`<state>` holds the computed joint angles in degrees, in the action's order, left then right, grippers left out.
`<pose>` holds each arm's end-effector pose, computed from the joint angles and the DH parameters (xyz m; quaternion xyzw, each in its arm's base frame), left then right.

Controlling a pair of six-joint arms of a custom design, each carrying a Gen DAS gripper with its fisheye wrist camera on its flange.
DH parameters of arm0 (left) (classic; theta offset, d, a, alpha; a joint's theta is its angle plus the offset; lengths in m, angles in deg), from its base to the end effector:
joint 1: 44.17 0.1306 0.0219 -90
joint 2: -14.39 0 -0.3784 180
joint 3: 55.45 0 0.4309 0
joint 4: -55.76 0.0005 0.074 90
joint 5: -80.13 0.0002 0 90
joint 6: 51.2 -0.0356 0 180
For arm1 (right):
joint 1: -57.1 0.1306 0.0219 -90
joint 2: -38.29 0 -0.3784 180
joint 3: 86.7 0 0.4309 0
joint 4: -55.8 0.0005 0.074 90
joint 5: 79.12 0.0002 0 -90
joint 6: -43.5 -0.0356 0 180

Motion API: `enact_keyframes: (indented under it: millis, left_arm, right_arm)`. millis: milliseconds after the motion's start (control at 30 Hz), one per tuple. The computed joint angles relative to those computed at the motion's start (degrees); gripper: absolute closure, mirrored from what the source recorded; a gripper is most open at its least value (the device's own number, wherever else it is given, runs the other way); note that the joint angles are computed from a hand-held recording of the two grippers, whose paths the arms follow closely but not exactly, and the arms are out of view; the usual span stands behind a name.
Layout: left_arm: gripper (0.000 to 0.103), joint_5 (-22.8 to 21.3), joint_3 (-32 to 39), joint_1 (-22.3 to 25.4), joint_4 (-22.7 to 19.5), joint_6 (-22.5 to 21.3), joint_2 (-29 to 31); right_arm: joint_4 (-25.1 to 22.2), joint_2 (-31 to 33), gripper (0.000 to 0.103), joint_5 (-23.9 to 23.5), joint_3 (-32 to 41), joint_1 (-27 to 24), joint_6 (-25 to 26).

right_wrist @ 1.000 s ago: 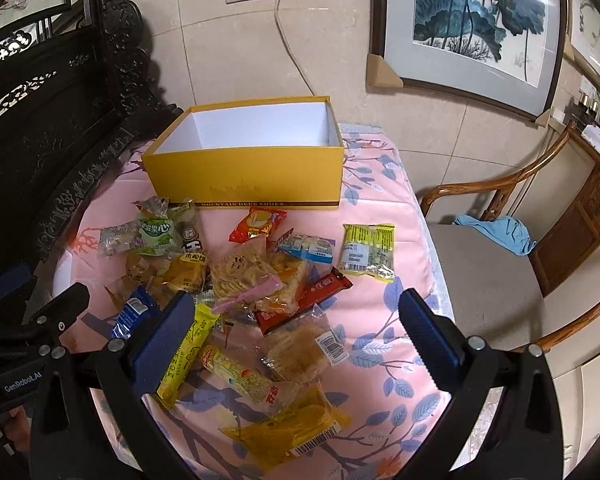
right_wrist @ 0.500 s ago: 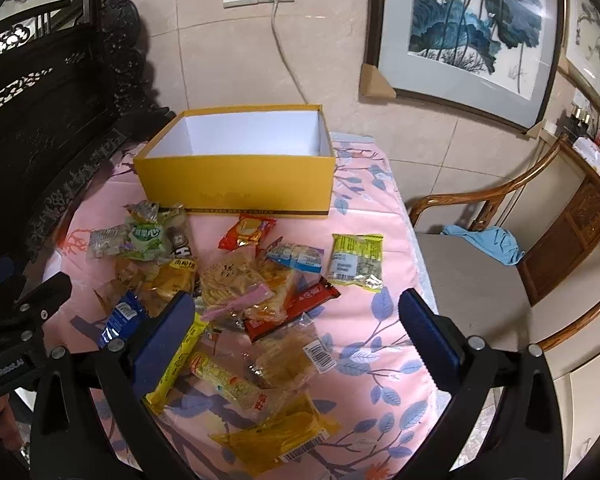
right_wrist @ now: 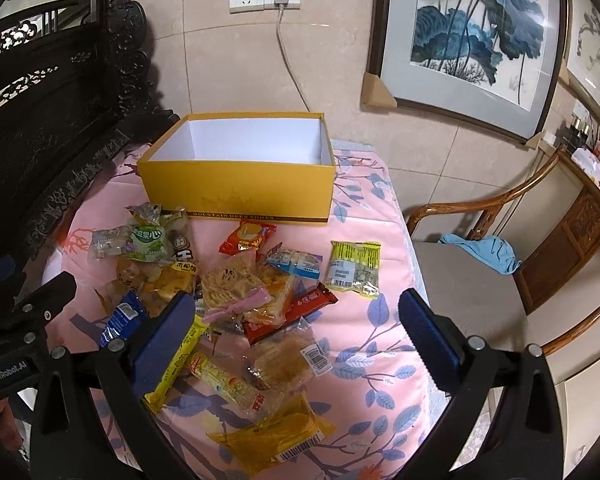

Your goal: Organize snacks

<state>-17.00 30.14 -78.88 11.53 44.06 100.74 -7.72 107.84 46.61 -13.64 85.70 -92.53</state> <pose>0.4181 -0.2848 0.4251 0.2113 0.8978 -0.0766 0.3787 0.3360 0.1589 0.4223 0.2178 0.8967 -0.0864 0.3755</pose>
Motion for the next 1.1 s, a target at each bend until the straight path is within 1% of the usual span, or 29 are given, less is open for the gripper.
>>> enact_keyframes:
  millis: [167,367,533,1100]
  left_arm:
    - [0.002,0.24,-0.10,0.03,-0.24,0.28,-0.28]
    - [0.002,-0.34,-0.25,-0.11,-0.06,-0.39,-0.50]
    - [0.002,-0.46,-0.27,-0.23,0.15,-0.90,-0.52]
    - [0.002,0.94,0.26,-0.48,-1.69,-1.36,0.98]
  right_arm:
    - [-0.61,-0.14,0.001,-0.15,-0.06,-0.13,-0.74]
    - [-0.80,-0.28,0.001,-0.04,-0.08,-0.02,-0.77]
    - [-0.46,-0.18,0.001,-1.82,-0.13,-0.15,-0.24]
    - [-1.44,0.28,0.001,-3.45,-0.73,-0.85,-0.81]
